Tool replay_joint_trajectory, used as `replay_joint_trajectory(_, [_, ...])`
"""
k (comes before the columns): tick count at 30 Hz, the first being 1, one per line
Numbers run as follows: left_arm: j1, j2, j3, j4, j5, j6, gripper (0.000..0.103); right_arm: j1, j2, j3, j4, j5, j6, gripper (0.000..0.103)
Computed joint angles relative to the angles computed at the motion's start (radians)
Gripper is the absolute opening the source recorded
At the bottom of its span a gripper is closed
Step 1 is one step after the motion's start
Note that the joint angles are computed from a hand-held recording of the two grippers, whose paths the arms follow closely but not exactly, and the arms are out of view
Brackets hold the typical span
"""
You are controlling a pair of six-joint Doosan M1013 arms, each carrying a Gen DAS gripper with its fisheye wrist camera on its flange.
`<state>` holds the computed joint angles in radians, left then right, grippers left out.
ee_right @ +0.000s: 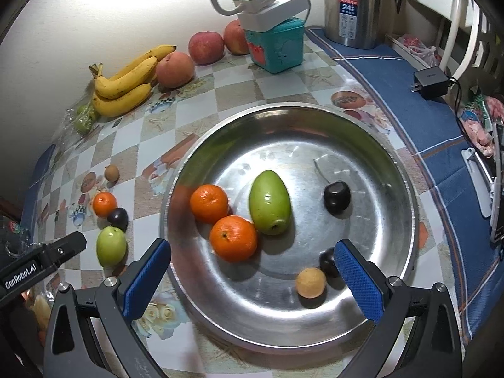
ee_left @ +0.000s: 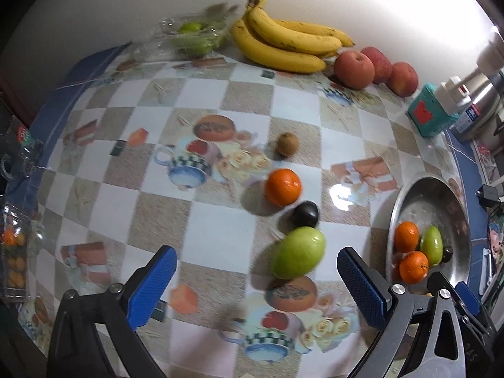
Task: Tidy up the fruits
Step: 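Move both open tools from the bowl back to the fruit cluster, then close the right tool around the green apple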
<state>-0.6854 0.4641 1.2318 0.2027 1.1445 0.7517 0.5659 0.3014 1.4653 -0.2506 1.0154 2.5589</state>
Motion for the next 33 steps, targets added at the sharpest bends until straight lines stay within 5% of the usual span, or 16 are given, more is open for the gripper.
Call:
replay_joint_trajectory(17, [0.073,-0.044,0.063,-0.019,-0.017,-0.03,0.103,0.031,0.032,-0.056,0.071,-0.091,-0.112,0.103])
replay_joint_trajectory(33, [0.117,-0.016,0.064,-0.089,0.015,-0.015,0.103,0.067,0.167,-0.233,0.13,0.055,-0.222,0.103])
